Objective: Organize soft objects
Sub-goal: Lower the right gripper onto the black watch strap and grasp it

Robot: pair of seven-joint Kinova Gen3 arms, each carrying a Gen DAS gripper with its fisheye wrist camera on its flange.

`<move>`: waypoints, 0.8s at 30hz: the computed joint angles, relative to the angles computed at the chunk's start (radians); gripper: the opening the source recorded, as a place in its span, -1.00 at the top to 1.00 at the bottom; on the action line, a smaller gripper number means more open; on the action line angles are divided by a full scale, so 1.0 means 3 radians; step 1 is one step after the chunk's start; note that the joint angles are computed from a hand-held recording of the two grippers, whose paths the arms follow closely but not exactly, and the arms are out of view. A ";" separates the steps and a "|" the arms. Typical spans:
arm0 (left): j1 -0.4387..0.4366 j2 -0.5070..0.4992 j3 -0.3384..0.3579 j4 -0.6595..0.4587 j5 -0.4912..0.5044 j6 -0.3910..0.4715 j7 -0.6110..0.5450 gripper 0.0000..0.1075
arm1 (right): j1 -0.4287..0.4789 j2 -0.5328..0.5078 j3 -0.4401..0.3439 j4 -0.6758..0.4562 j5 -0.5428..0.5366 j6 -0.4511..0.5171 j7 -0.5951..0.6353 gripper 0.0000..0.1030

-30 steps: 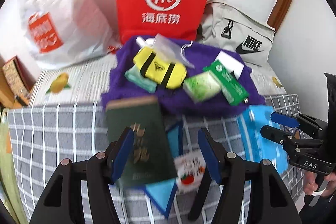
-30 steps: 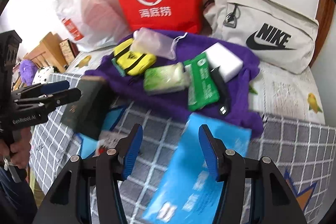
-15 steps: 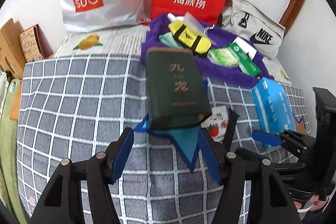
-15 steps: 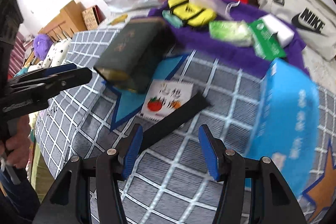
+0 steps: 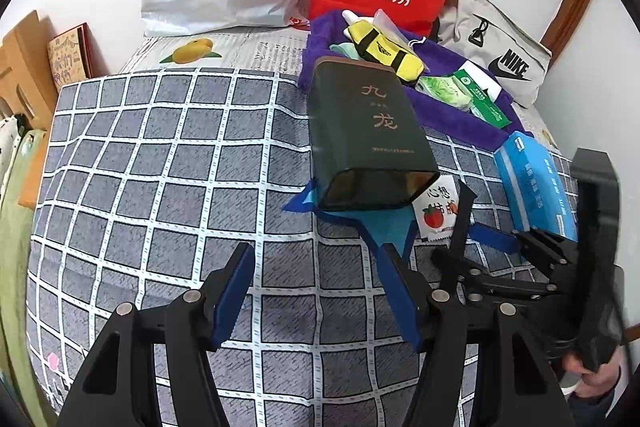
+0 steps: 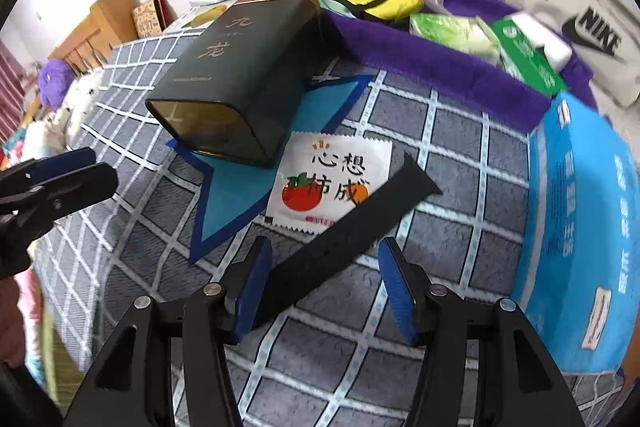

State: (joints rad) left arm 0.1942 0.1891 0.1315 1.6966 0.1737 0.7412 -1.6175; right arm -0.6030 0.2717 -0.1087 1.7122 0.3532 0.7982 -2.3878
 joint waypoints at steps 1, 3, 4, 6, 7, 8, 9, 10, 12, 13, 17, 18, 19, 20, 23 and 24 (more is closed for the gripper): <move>-0.0011 0.0000 0.0006 0.0008 0.0028 -0.0005 -0.0019 -0.14 | -0.0074 0.0021 0.0017 -0.0008 0.0112 0.0038 -0.0063 -0.07; -0.0010 0.0007 0.0006 0.0018 0.0044 -0.0016 -0.0012 -0.14 | -0.0158 0.0002 0.0027 0.0048 0.0265 0.0044 -0.0109 -0.07; -0.0014 0.0010 0.0010 0.0027 0.0062 -0.0019 -0.0019 -0.14 | -0.0138 -0.0024 0.0014 0.0082 0.0261 0.0034 -0.0112 -0.07; -0.0032 0.0018 0.0021 0.0037 0.0107 -0.0015 -0.0064 -0.14 | -0.0083 -0.0084 -0.0006 0.0131 0.0197 0.0066 -0.0076 -0.07; -0.0033 0.0020 0.0024 0.0042 0.0119 -0.0016 -0.0078 -0.14 | -0.0068 -0.0116 -0.0014 0.0159 0.0184 0.0094 -0.0070 -0.07; -0.0031 0.0023 0.0027 0.0048 0.0129 -0.0016 -0.0085 -0.14 | -0.0050 -0.0136 -0.0024 0.0177 0.0174 0.0108 -0.0064 -0.04; -0.0041 0.0025 0.0031 0.0054 0.0155 -0.0018 -0.0109 -0.14 | -0.0030 -0.0157 -0.0036 0.0188 0.0152 0.0135 -0.0046 -0.04; -0.0052 0.0026 0.0036 0.0059 0.0186 -0.0019 -0.0137 -0.14 | -0.0026 -0.0171 -0.0046 0.0191 0.0144 0.0181 -0.0051 -0.04; -0.0072 0.0032 0.0044 0.0063 0.0248 -0.0010 -0.0188 -0.14 | -0.0020 -0.0176 -0.0068 0.0163 0.0124 0.0287 -0.0052 -0.03; -0.0078 0.0034 0.0044 0.0062 0.0264 0.0000 -0.0205 -0.14 | -0.0005 -0.0177 -0.0080 0.0144 0.0101 0.0321 -0.0021 -0.02; -0.0069 0.0051 0.0025 0.0047 0.0259 0.0023 -0.0201 -0.14 | -0.0019 -0.0161 -0.0093 0.0159 0.0149 0.0259 -0.0072 0.03; -0.0071 0.0059 0.0022 0.0039 0.0257 0.0034 -0.0196 -0.14 | -0.0030 -0.0162 -0.0092 0.0183 0.0184 0.0198 -0.0098 0.12; -0.0071 0.0067 0.0019 0.0030 0.0251 0.0049 -0.0188 -0.14 | -0.0043 -0.0167 -0.0087 0.0212 0.0226 0.0137 -0.0130 0.25; -0.0070 0.0066 0.0017 0.0031 0.0246 0.0052 -0.0182 -0.14 | -0.0042 -0.0171 -0.0086 0.0224 0.0235 0.0101 -0.0144 0.32; -0.0089 0.0052 0.0029 0.0050 0.0280 0.0041 -0.0236 -0.14 | 0.0021 -0.0230 -0.0104 0.0287 0.0151 0.0008 -0.0059 0.53; -0.0090 0.0050 0.0029 0.0054 0.0284 0.0040 -0.0244 -0.14 | 0.0042 -0.0266 -0.0120 0.0317 0.0102 0.0003 0.0000 0.61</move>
